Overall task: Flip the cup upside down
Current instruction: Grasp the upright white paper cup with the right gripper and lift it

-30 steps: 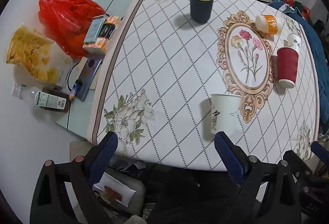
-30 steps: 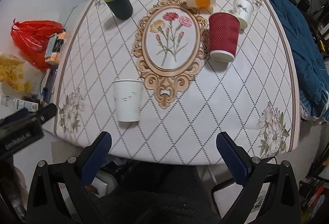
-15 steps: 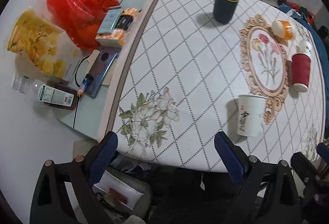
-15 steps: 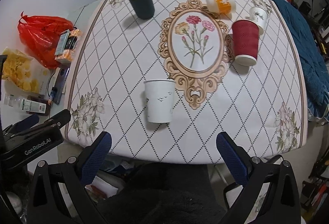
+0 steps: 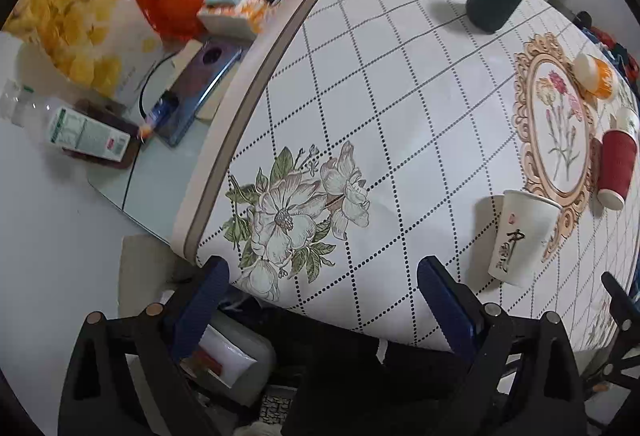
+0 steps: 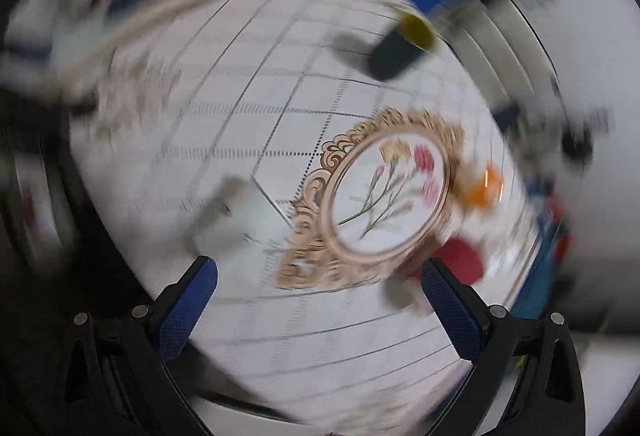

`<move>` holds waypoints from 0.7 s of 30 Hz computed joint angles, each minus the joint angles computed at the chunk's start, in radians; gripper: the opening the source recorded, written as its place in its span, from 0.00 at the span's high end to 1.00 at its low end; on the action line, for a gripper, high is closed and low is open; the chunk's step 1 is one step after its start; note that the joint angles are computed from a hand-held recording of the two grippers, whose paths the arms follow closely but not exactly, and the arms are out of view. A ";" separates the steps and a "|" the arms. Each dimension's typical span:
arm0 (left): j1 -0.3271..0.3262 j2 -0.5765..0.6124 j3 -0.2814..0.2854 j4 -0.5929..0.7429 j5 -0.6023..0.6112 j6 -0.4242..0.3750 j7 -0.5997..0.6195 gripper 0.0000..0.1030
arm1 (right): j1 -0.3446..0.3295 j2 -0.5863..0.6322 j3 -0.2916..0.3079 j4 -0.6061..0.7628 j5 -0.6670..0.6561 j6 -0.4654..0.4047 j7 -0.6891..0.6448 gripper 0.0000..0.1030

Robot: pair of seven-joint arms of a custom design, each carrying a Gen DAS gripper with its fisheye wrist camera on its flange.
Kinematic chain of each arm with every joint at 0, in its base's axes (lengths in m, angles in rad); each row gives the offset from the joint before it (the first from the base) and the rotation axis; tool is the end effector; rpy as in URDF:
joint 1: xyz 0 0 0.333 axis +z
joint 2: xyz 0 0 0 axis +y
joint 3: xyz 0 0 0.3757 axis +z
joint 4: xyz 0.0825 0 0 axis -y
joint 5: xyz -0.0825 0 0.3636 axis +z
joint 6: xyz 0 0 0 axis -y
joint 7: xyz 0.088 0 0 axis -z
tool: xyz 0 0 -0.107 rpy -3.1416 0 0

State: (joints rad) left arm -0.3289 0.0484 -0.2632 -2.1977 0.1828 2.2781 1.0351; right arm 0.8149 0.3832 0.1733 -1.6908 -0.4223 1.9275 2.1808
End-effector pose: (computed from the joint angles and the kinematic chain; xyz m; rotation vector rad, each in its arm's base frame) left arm 0.4409 -0.2895 0.4384 -1.9364 2.3030 -0.0079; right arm 0.3930 0.5179 0.4355 2.5916 -1.4563 0.4819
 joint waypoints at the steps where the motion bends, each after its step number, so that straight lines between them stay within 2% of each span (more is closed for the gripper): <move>1: 0.000 0.012 0.001 0.002 0.001 -0.002 -0.014 0.06 | 0.000 0.022 0.007 0.021 -0.021 -0.024 -0.083 0.00; 3: -0.002 0.024 0.002 0.001 0.003 -0.002 -0.037 0.06 | 0.011 0.063 0.017 0.050 -0.086 -0.051 -0.266 0.00; 5: -0.002 0.038 0.005 0.004 -0.003 -0.001 -0.056 0.06 | 0.030 0.087 0.023 0.046 -0.165 -0.038 -0.462 0.02; 10: -0.002 0.072 0.011 0.009 -0.019 0.004 -0.097 0.06 | 0.065 0.096 0.029 -0.049 -0.317 0.065 -0.868 0.03; 16: -0.002 0.100 0.018 -0.002 -0.022 0.014 -0.135 0.06 | 0.075 0.062 0.011 -0.252 -0.589 0.331 -1.225 0.03; 19: -0.002 0.110 0.019 -0.013 -0.027 0.018 -0.144 0.06 | 0.057 0.057 -0.004 -0.318 -0.704 0.460 -1.358 0.04; 21: -0.001 0.118 0.020 -0.019 -0.029 0.023 -0.146 0.06 | 0.050 0.061 -0.018 -0.336 -0.767 0.520 -1.402 0.10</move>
State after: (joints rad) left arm -0.3301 0.1660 -0.2434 -2.2168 0.1537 2.3013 0.8887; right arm 0.8646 0.4446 0.1556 -2.0263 -1.1890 2.4479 0.7788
